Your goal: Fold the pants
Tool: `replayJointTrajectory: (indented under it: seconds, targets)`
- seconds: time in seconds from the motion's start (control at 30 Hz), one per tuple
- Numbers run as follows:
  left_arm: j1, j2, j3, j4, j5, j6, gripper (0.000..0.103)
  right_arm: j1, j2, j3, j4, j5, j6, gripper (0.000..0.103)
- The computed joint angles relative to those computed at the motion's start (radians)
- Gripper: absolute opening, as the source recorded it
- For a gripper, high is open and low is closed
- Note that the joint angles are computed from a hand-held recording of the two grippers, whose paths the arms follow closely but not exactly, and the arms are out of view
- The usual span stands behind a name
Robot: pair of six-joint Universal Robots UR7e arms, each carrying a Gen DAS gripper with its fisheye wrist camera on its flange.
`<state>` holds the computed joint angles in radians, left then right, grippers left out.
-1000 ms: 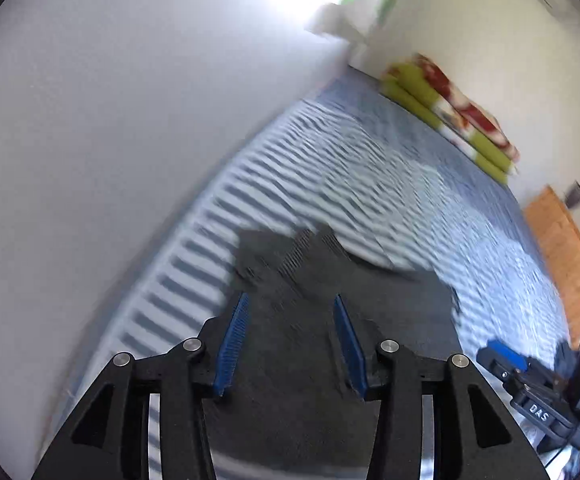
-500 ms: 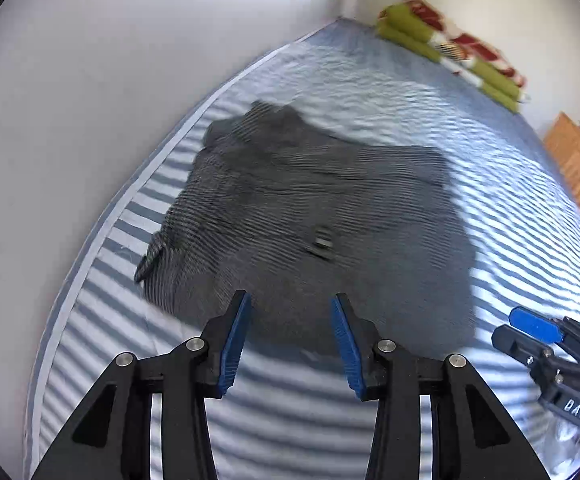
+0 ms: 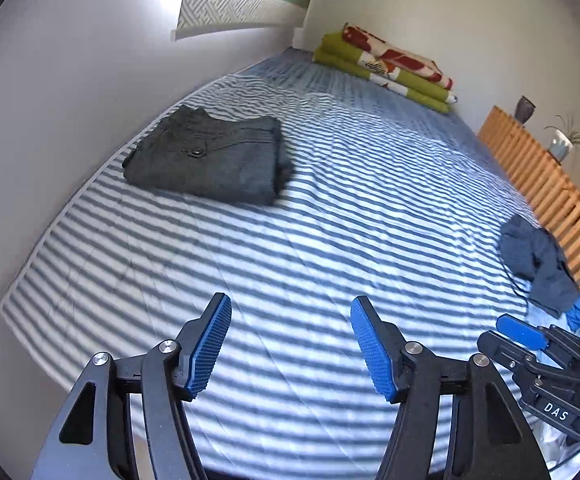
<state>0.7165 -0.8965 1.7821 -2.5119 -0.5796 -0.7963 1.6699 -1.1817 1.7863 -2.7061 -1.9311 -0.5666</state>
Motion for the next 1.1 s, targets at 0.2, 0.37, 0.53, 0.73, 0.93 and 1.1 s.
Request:
replayJointTrajectory:
  seconds: [0.2, 0.37, 0.53, 0.73, 0.93, 1.1]
  targets:
    - [-0.191, 0.004, 0.072, 0.167, 0.035, -0.237, 0.073, -0.026, -0.213, 0.221, -0.164, 0.016, -0.072, 0.044]
    - [-0.313, 0.031, 0.067, 0.318, 0.041, -0.375, 0.087, -0.067, -0.339, 0.308, -0.165, 0.057, -0.038, 0.048]
    - [-0.395, 0.043, 0.048, 0.437, 0.013, -0.503, 0.096, -0.086, -0.435, 0.375, -0.148, 0.036, -0.063, 0.048]
    - [-0.439, 0.052, 0.040, 0.505, -0.024, -0.578, 0.098, -0.096, -0.513, 0.435, -0.158, 0.029, -0.073, 0.048]
    - [-0.425, 0.050, 0.054, 0.458, -0.041, -0.515, 0.098, -0.086, -0.523, 0.464, -0.202, -0.002, -0.102, 0.048]
    - [-0.393, 0.035, 0.074, 0.403, -0.036, -0.475, 0.098, -0.087, -0.490, 0.448, -0.197, -0.008, -0.077, 0.048]
